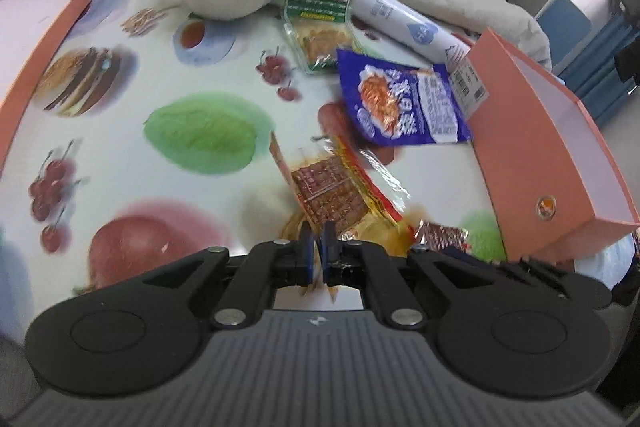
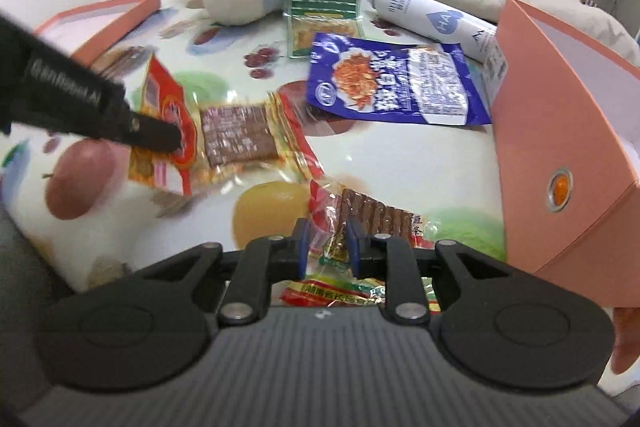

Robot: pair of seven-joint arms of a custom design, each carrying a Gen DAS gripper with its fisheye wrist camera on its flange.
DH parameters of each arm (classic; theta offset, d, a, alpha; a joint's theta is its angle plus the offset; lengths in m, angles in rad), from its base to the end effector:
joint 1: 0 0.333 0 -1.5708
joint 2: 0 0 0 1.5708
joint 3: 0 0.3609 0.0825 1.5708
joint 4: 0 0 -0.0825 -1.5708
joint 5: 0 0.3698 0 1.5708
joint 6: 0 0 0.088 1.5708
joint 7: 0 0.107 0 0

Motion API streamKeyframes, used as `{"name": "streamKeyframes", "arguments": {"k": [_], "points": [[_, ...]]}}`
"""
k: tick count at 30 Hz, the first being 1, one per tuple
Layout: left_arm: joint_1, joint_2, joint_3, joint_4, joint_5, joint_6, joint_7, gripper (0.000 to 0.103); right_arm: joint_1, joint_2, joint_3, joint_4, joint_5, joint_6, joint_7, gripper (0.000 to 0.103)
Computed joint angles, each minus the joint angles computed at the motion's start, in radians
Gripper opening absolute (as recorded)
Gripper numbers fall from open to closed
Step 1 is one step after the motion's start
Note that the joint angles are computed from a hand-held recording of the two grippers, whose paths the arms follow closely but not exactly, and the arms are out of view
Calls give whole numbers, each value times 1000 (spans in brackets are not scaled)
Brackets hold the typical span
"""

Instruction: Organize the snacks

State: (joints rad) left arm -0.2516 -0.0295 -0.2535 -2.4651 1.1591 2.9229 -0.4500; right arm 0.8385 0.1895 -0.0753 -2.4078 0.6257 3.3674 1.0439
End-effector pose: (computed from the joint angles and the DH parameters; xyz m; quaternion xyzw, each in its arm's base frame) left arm 0.3867 -0.2799 0.3897 -0.7974 0.5131 -0.2909 0.1277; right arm 0.4273 0.3215 0.3731 -0.8315 0.4212 -0.1889 0.3091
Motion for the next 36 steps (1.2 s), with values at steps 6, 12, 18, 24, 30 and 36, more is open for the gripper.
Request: {"name": "streamKeyframes", "arguments": {"k": [6,12,18,24,30,36], "points": [[-3,-62,-1,-75,-215,38,235,50,-33,-8,64,-20,46,76,19,64],[25,-98,-27,-72,-242,3,391,79,-22,20,66,6,190,107,-87,89],[55,-34,-24,3,-144,4,454,84,-118,48,136,24,198,97,-54,89],[39,45,20,65,-210,17,681,85,-180,37,173,-9,67,90,67,89],[26,126,31,76,-398,74,933,88,-169,48,145,-12,8,83,100,88],[-15,173,42,84,-510,62,1148,90,-227,36,175,-34,-83,83,170,78]]}}
